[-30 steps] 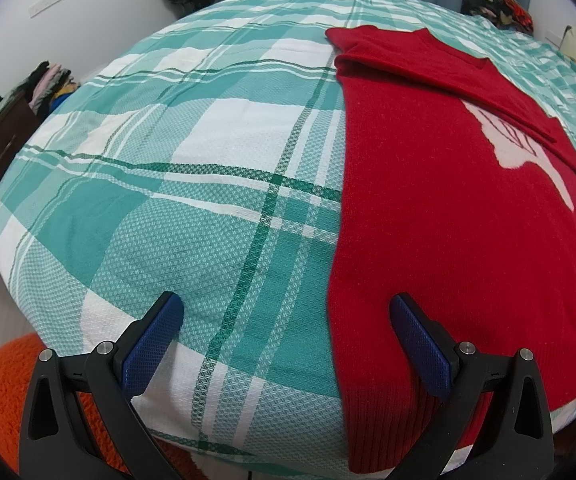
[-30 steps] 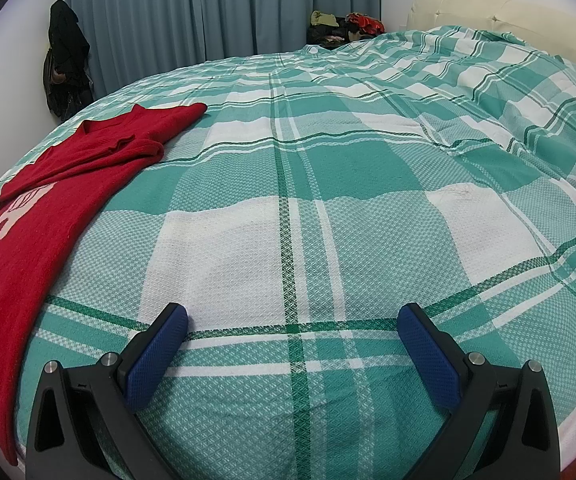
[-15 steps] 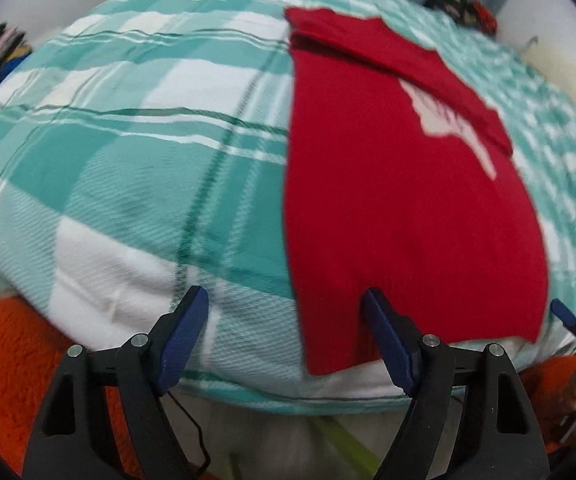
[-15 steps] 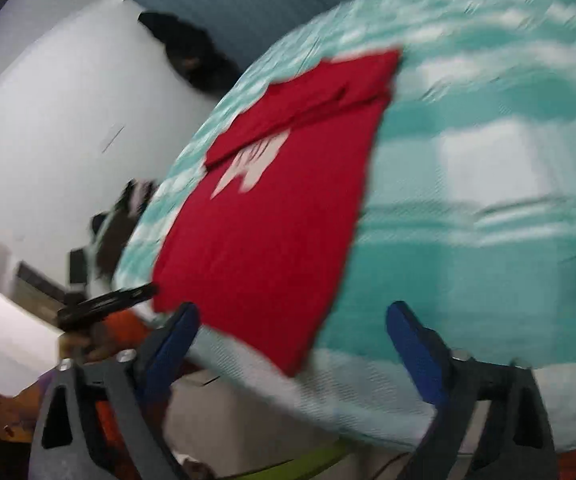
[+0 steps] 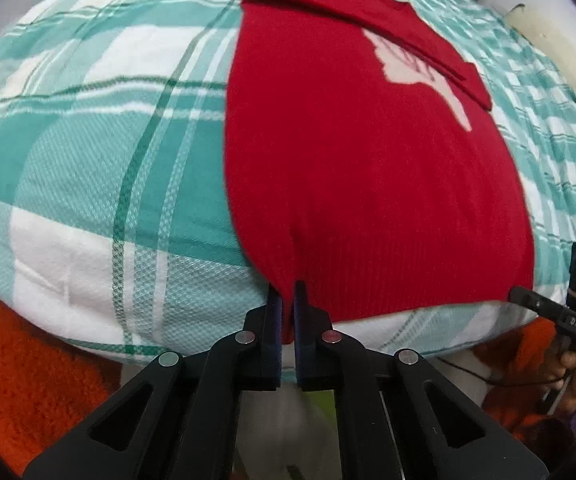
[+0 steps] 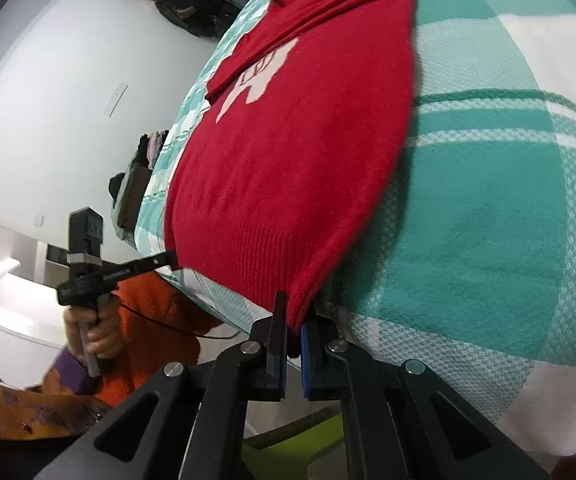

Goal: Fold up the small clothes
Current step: 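Grasp the sweater hem with both grippers, then fold the hem up toward the collar with both grippers and release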

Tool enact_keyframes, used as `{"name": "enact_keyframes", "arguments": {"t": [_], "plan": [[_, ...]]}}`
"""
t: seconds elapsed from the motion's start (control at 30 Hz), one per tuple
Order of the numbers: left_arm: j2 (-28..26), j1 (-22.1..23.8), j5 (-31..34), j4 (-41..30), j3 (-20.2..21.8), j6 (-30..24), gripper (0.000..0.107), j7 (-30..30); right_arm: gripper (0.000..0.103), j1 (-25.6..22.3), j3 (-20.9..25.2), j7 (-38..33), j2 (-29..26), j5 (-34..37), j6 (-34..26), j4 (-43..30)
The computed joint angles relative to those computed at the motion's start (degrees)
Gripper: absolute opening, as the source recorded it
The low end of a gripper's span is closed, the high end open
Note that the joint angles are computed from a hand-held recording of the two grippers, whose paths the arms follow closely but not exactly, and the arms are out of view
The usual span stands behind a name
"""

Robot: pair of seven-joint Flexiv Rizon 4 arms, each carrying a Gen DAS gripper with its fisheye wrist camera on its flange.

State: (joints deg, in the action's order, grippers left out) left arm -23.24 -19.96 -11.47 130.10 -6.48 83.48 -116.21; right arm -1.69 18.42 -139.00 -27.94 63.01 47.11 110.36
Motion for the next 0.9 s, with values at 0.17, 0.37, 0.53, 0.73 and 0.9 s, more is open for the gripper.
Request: {"name": "enact_keyframes", "arguments": {"t": [0.17, 0.37, 0.53, 0.73, 0.9], "plan": [[3.7, 19.63, -15.55, 6.87, -23.33, 10.32, 0.002, 9.71, 0.005, -6.93, -0.1, -6.43, 4.66, 12.96, -6.53, -1.0], [-6.41, 34.78, 6.32, -9.25, -29.5, 7.16, 0.002, -0.72, 0.005, -2.71, -4.54, -3.79, -0.29, 16.21, -2.74, -14.39], [-16.99, 24.93, 2.74, -32.55, -16.61, -5.16, 0.002, 3.78, 0.005, 3.17, -6.41, 5.53, -12.12, 9.0, 4.4, -33.01], [-30.68, 12.57, 0.26, -59.76, 0.11, -19.9, 0.003, 2.54, 0.005, 9.86, -11.61, 22.38, -27.81, -4.12, 4.31, -56.45], [-36.55, 10.51, 4.2, -72.14, 6.4, -30.11, 0.044, -5.08, 0.033, 14.04, -16.74, 35.47, -37.7, -14.78, 3.93, -69.35]]}}
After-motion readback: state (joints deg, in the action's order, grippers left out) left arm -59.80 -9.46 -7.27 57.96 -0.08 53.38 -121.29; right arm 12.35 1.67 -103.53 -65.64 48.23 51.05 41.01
